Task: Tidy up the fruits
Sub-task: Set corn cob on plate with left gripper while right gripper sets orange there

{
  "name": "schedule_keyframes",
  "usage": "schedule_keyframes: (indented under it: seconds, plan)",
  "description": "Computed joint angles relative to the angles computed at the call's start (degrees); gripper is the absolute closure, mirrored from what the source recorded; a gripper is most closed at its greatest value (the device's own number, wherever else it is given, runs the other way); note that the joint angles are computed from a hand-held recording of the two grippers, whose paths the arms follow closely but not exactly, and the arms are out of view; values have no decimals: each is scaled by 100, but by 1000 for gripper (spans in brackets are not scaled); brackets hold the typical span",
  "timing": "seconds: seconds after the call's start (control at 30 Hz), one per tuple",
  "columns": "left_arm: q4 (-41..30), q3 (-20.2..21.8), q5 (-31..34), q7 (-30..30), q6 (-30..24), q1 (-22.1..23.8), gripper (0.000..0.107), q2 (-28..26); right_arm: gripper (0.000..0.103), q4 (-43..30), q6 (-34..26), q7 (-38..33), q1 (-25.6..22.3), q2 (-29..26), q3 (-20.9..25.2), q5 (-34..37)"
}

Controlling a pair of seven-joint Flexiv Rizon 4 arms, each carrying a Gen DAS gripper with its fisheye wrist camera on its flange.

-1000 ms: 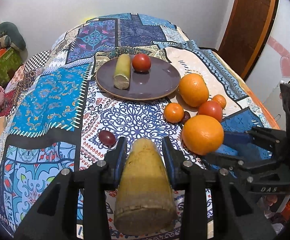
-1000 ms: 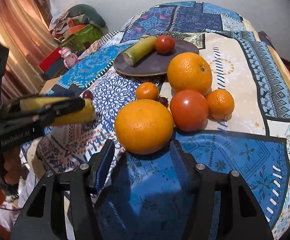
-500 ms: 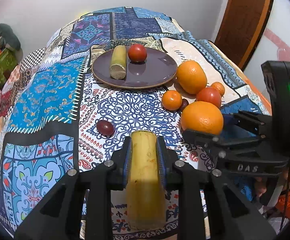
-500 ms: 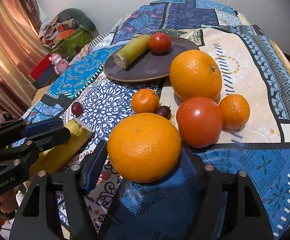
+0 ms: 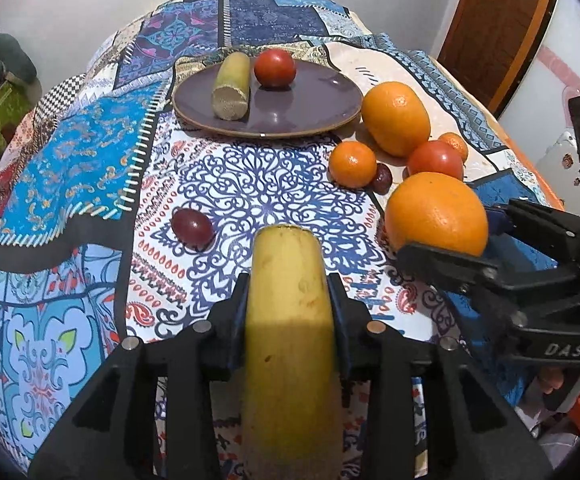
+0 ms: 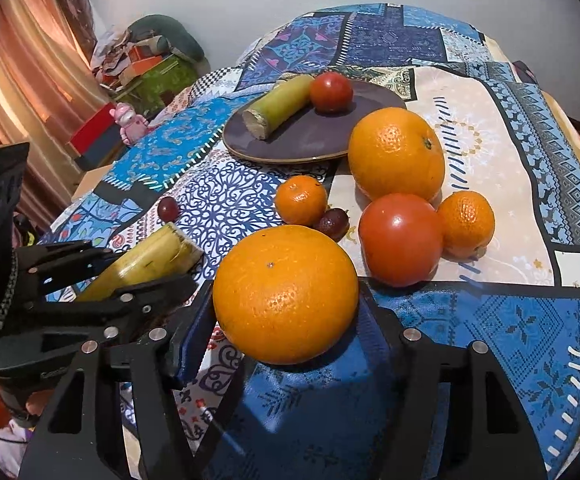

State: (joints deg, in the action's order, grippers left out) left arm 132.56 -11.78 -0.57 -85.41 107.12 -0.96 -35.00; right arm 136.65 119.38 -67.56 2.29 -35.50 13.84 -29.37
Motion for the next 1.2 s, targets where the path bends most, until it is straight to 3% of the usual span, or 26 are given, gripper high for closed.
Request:
schedule_keyframes:
  seconds: [0.13, 0.47, 0.8, 1.03, 1.2]
  plan:
    - [20, 197, -55, -58, 196, -158, 71, 98, 41, 51, 92, -36, -5, 111, -15, -10]
    - [-156, -196, 218, -242, 330, 480, 71, 352, 41, -234, 155, -227, 271, 280, -248, 238]
    - [-802, -518, 302, -316, 170, 954, 71, 243, 41, -1025, -319, -147, 40, 106, -163, -61]
    - [-1506, -252, -32, -124, -110, 722, 71, -112, 41, -1649, -880, -306, -18, -119, -35, -207]
    - [-2011, 10, -329, 93, -357, 450, 71, -424, 41, -2127, -1521, -393, -507, -442, 591, -435]
